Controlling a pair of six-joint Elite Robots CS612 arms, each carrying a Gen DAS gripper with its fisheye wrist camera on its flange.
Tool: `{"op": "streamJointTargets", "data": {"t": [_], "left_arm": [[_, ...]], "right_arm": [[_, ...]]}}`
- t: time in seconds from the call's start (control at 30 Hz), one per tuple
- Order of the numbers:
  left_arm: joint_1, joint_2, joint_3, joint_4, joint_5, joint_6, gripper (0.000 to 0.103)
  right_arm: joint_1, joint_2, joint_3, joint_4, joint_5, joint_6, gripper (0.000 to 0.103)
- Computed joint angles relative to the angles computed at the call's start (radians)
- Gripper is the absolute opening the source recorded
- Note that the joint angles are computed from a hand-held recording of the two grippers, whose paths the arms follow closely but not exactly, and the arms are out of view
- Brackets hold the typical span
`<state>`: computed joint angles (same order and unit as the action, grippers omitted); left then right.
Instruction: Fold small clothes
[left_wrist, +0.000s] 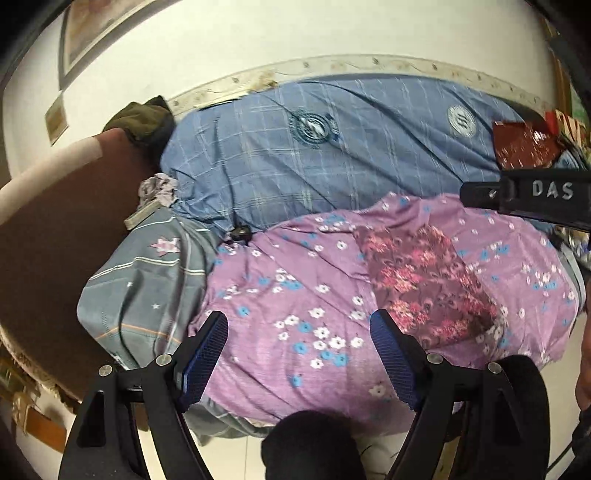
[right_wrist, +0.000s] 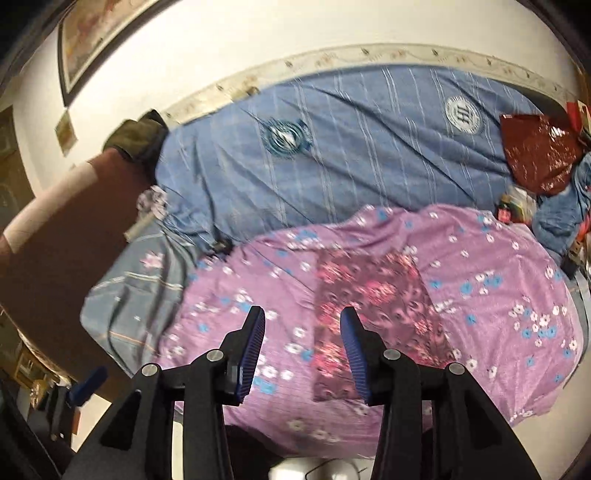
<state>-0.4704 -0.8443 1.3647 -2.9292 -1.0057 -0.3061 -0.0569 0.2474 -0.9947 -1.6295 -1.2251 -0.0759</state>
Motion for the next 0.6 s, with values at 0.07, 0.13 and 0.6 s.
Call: {"op": "streamJointTargets", "data": {"t": [0.07, 0.13, 0.6], "left_arm": [[0.007, -0.003, 0.004, -0.007, -0.004, -0.012, 0.079], [0.016, 0.007, -0.012, -0.003, -0.007, -0.025, 0.079], [0.142, 0.33, -0.509, 0.301, -0.24, -0.139, 0.078]], "right_arm": [[0.004, -0.003, -0.001, -0.027, 0.006, 0.005, 0.045], [0.008, -0.009, 0.013, -0.058, 0.005, 0.003, 0.05], [-0.022, -0.093, 0.403, -0.106, -0.041, 0.003, 0.021]]}}
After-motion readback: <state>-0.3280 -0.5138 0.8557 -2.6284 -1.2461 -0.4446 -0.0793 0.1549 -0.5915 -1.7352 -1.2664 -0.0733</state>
